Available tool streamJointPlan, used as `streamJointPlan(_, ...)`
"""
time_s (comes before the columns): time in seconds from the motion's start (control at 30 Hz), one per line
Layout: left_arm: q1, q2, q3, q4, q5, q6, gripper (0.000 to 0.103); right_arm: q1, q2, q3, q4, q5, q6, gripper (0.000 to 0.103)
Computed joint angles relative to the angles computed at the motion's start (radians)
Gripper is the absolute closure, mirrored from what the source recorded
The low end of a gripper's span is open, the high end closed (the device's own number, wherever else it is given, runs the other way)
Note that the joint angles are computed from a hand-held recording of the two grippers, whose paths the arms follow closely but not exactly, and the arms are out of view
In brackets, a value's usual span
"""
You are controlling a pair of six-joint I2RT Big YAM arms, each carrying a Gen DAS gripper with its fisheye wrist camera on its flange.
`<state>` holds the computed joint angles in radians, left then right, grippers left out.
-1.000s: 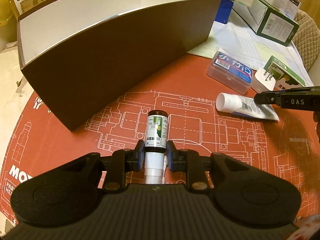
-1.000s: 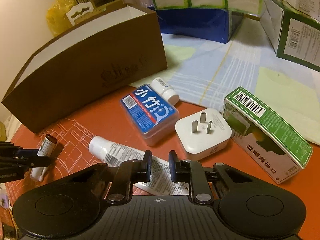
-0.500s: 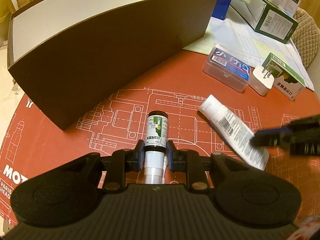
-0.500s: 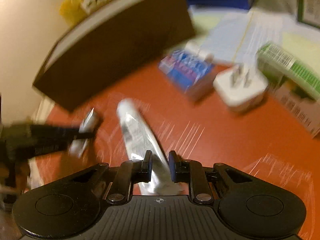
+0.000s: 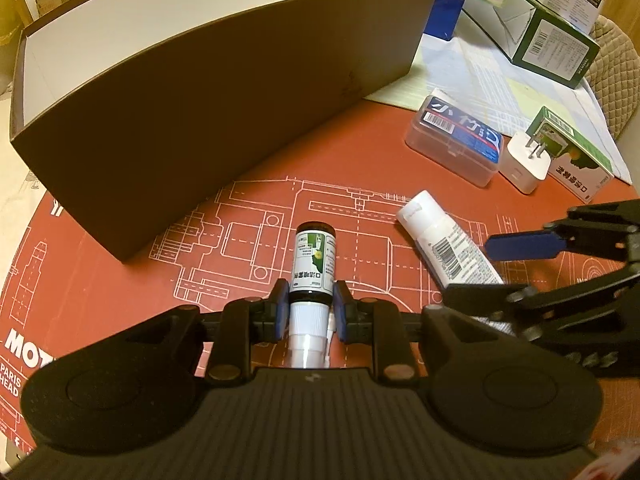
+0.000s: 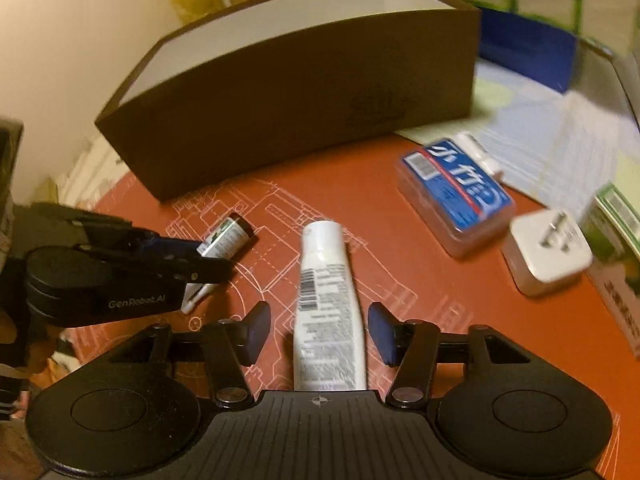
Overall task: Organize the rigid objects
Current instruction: 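Grasp the white tube with the right gripper while the left holds the bottle, then carry the brown bottle and white tube over the brown box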
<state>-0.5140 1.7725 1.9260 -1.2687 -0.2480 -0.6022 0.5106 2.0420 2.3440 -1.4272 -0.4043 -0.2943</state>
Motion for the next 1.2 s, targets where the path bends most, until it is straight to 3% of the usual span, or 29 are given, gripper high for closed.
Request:
streamJointPlan(0.23,0.002,0.015,0.022,-0.010,-0.006,0.013,0.084,0.035,-0.034,-0.106,0.112,0.098,0.002,0.053)
streamJointPlan(0.33,0.001,0.017,0.023,-0.007,-0.009,0.020,0.084,0.046,-0.061,-0.158,0.162,0.128,-0.010,0.058)
streamJointPlan(0.4,0.000,0.018,0.024,-0.007,-0.011,0.025,0.083,0.050,-0.068,-0.172,0.181,0.143,-0.017,0.067)
streamJointPlan(1.2,-0.009,0.015,0.011,0.012,-0.025,0.068,0.083,0.064,-0.095,-0.217,0.208,0.169,-0.030,0.067)
